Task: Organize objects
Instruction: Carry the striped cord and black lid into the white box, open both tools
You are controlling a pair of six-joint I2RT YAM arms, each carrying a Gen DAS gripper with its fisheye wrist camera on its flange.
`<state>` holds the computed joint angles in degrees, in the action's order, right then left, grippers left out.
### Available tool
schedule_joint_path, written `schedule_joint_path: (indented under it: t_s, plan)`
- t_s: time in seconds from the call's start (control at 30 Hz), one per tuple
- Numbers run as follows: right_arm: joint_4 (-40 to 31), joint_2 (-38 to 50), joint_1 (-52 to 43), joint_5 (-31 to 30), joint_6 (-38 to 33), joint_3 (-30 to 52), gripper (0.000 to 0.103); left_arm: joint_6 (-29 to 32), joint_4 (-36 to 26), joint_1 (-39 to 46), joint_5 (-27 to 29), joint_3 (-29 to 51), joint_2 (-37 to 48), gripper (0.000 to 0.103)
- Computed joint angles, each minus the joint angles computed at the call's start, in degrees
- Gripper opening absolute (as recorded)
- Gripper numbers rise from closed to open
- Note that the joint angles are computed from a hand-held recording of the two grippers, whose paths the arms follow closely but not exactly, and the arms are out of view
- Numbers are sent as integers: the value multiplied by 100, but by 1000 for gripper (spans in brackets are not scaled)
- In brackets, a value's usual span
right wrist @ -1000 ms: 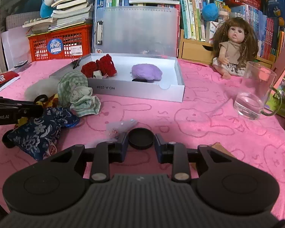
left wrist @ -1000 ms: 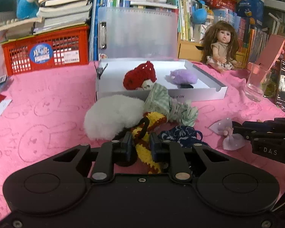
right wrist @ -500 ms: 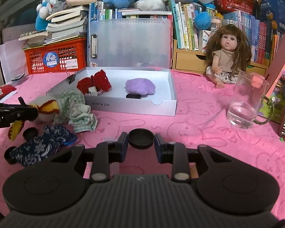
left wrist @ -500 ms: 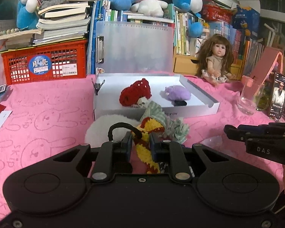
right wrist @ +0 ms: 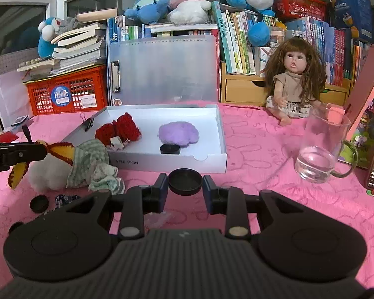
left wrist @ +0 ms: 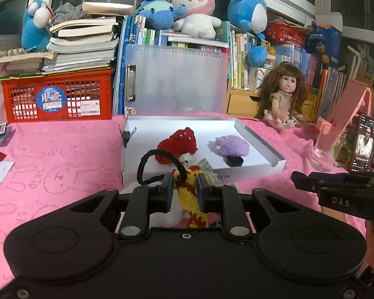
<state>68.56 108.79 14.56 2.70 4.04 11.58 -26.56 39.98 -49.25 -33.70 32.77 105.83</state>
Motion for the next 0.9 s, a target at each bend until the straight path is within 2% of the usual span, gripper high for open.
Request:
schedule_joint_path:
  t_s: [0.5,0.7,0.9]
  plan:
    - [-864,-238,-178,-114,112,580,35,212,-22,390,153,194,-269,18]
    - [-1368,-282,-321,-301,147,984,35,-22,-355,867,682,677,53,18]
    - [-2272,-145,-621,-815,292,1730,35,-33,-678,1305,1193,1308,513,18]
